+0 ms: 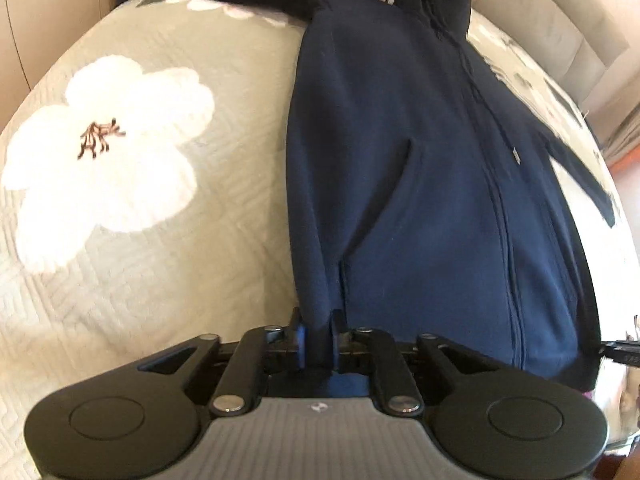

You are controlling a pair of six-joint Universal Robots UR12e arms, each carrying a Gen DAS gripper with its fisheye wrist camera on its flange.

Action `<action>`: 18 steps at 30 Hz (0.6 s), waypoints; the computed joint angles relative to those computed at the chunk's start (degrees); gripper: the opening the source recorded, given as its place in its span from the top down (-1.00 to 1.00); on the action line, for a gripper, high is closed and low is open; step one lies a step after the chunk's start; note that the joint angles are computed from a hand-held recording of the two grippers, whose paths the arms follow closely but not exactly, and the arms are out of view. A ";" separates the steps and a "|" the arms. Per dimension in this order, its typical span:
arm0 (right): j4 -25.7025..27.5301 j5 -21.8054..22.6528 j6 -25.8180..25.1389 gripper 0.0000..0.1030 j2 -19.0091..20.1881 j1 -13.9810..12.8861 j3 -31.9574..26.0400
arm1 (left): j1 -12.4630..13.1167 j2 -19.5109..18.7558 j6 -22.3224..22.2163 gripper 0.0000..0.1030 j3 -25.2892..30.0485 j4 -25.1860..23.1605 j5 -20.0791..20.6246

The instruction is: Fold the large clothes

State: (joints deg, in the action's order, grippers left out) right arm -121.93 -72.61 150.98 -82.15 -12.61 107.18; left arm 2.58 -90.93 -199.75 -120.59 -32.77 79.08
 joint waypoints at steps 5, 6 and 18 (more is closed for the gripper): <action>-4.11 -5.45 1.53 -0.47 2.13 2.47 -4.34 | 2.33 -0.51 0.21 -0.53 0.53 6.36 -0.29; -5.36 -5.20 1.71 -0.47 2.53 2.95 -5.36 | 3.24 -0.93 -0.67 -0.59 0.82 8.49 -0.37; -5.52 14.27 3.96 -0.84 15.59 15.06 -18.41 | 13.41 -14.84 -34.68 -0.76 12.13 20.56 2.20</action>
